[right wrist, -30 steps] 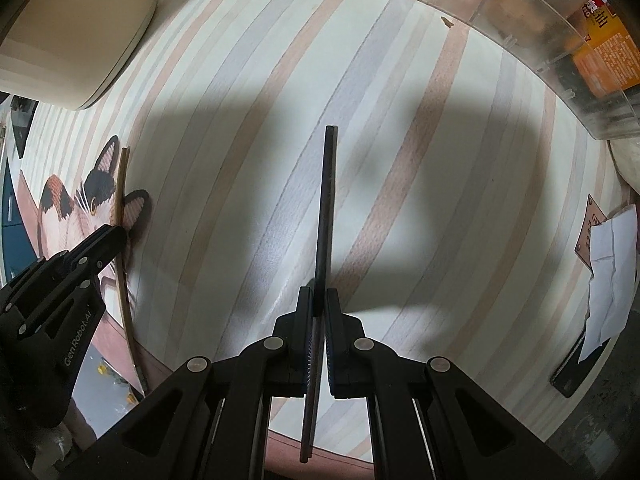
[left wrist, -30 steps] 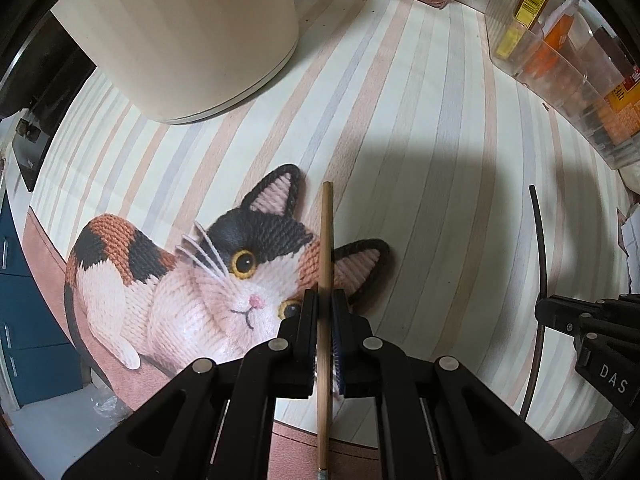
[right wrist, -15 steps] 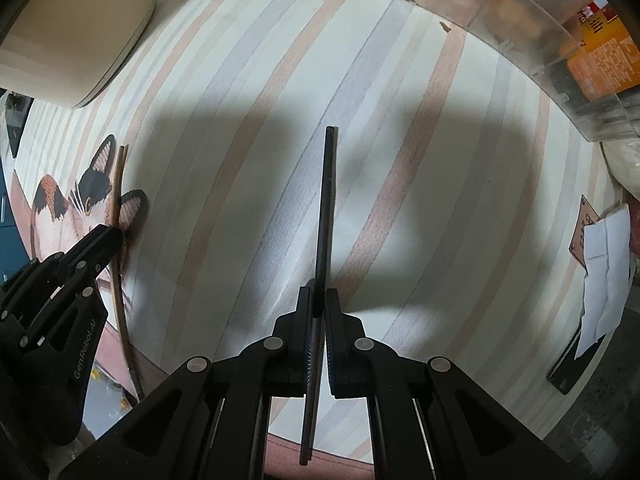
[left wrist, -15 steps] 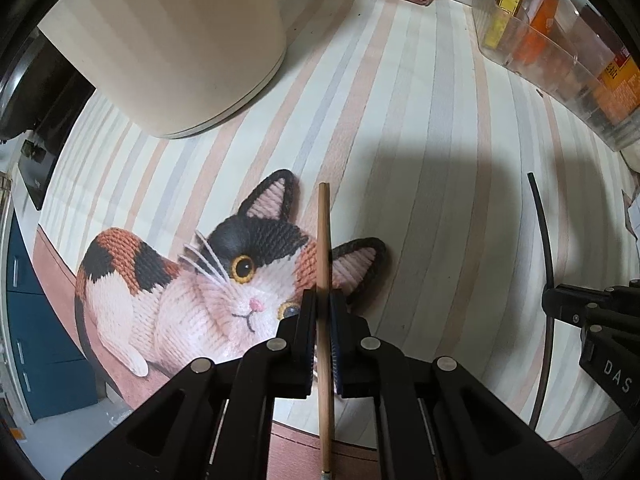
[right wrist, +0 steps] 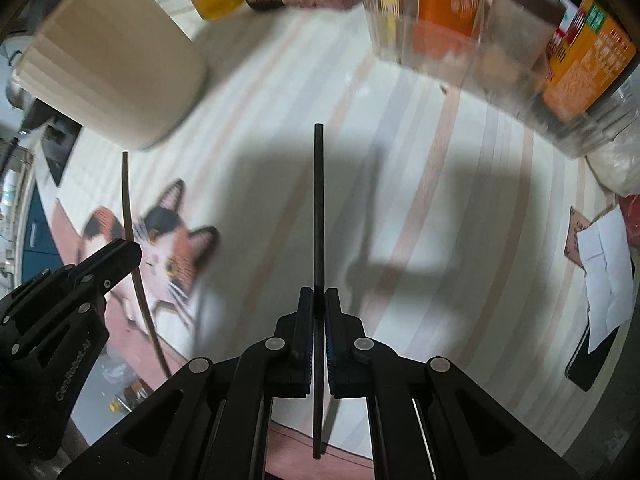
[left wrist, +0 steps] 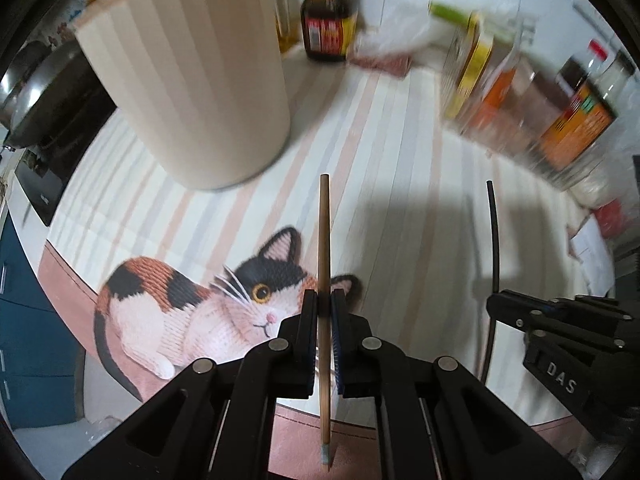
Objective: Organize utensils
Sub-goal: 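Lift both chopsticks and carry them over the beige holder, then open both tools to drop the chopsticks into the holder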
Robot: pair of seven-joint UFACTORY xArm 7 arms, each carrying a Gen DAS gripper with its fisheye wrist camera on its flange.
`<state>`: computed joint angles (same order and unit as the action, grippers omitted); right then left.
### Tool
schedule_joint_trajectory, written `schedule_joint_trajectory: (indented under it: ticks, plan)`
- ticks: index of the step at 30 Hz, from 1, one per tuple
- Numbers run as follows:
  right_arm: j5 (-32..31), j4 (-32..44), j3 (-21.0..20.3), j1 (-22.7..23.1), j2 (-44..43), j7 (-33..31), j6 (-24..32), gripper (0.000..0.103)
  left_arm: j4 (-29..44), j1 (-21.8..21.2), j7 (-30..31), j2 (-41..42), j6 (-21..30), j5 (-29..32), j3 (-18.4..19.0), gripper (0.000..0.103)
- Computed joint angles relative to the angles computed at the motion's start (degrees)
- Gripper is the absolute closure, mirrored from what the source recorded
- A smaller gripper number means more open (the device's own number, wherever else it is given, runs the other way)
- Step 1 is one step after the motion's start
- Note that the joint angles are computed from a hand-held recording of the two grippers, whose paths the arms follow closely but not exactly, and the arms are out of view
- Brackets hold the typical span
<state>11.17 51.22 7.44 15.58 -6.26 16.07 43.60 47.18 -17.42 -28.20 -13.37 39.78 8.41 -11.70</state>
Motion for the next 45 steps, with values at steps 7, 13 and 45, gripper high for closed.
schedule_joint_trajectory:
  ticks: [7,13,45]
  plan:
    - [1.4,-0.2,-0.7,-0.2,-5.3,-1.3,-3.1,0.098,-0.3,1.4,0.8,-5.5,-1.7,-0.1,0.3,0.099]
    - [0.4,5.0,-0.8,-0.3,-6.9,-1.8,-7.6,0.098,5.2,4.1,0.3,-6.9,-3.6,1.7,0.5,0.099]
    - [-8.9,87.6,-1.0,7.3,43.5,-4.4,15.0,0.098,51.9,10.1,12.6,22.5,7.4,-8.6,8.3,0.099]
